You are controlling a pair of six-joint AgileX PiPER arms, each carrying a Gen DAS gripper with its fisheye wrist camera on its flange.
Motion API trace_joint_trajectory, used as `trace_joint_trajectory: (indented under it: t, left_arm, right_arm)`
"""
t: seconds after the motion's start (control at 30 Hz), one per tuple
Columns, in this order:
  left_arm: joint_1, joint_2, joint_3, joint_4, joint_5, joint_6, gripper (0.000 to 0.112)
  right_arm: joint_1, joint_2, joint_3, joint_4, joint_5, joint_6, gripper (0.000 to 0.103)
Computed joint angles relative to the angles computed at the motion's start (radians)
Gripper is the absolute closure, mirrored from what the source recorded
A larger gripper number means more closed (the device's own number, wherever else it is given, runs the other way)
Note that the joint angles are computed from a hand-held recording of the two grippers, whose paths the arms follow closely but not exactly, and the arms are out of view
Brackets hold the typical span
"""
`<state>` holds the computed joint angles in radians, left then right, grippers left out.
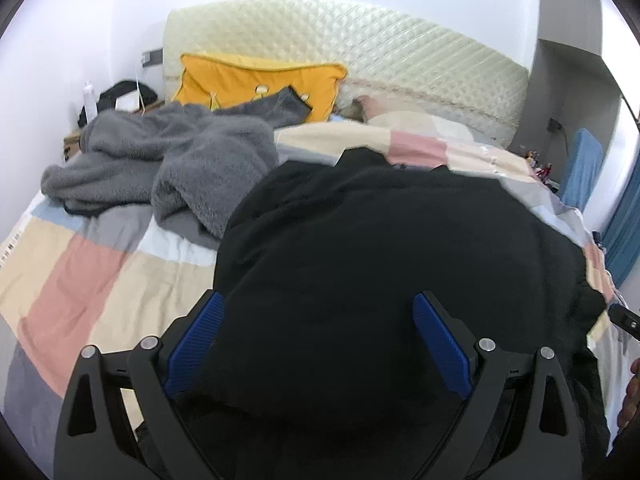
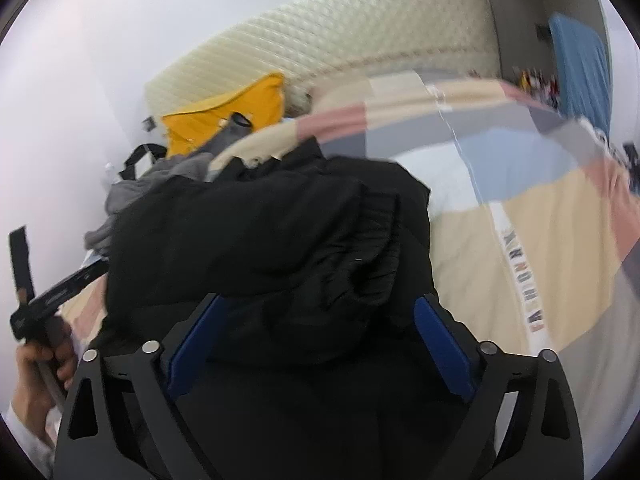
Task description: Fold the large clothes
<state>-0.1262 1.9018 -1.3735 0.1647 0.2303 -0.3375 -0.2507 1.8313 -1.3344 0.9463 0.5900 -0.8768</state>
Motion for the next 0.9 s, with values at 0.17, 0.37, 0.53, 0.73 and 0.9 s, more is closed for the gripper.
trace_joint_trajectory:
  t: [0.17,0.37,0.53,0.73,0.9]
  left_arm:
    - [0.002,0.067,-0.024,-0.06,-0.02,0.06,0.016]
    - [0.0,0.063,-0.025,-0.012,-0.032,-0.003,0.016]
    - [0.016,0.054,-0.032,-0.12,-0.057,0.087,0.016]
    - [0.015,0.075,-0.063,-0.064,-0.024,0.018,0.016]
    - [0.001,0.072,-0.053,0.026,-0.028,-0.063,0.016]
  right_arm:
    - [0.027,0.105,-0.088,-0.023,-0.021,0.039,0.046]
    - [0.065,0.074,-0.089,0.026,-0.079,-0.056,0.084]
    - [0.058,0.052,-0.163,0.09,-0.086,-0.088,0.087]
    - [0.029,0.161,-0.262,-0.079,-0.042,0.101,0.088]
    - [-0.014,0.225,-0.242,0.029,-0.012,0.0,0.084]
